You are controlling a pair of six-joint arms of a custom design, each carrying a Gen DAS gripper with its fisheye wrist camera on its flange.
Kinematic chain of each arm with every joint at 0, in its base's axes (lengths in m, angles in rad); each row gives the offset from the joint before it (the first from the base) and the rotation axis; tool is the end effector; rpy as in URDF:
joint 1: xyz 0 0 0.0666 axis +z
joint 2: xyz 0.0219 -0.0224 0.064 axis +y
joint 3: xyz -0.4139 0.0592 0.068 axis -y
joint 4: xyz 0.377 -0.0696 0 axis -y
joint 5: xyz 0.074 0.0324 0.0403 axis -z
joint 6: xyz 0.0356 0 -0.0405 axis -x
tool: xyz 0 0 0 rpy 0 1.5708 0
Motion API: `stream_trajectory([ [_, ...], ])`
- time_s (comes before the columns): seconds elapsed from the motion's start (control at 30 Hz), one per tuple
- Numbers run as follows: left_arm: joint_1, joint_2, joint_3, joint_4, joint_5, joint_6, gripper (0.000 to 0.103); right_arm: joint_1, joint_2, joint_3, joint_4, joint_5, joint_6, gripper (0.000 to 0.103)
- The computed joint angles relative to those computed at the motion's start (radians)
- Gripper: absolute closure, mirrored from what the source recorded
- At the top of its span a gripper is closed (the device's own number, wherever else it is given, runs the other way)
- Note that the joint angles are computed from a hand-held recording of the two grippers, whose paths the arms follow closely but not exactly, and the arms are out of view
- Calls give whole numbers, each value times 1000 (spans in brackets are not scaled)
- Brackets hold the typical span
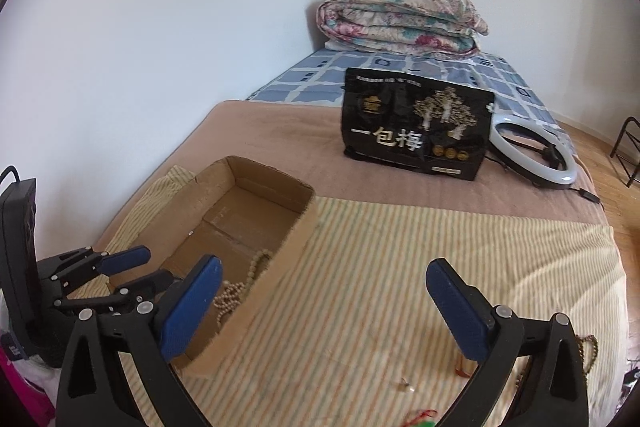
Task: Organize jewelry
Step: 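Move both grippers back toward the watch and brown bead strand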
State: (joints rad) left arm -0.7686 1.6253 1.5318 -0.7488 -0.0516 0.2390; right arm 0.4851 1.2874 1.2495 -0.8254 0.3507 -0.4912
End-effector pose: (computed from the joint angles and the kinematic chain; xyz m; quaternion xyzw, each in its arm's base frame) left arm 0.4039 -0.3886 0.4231 0.2356 0.9039 -0.1508 0.3235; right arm 0.3755 0.1837 0.4509 0.0633 0.9235 0.0154 0.3780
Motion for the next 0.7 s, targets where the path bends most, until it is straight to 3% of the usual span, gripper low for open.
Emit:
stream_trajectory([
  [0.07,-12,0,4,-2,-5,-1,58,-4,-31,-21,-18,21,-4,0],
  [0.2,-41,1,15,-2,-12,-1,48,-20,-96,-67,-43,46,-10,0],
  [0.7,-158,72,122,-43,-30,9,48,-218,-380,-239,-176,90,-18,0],
])
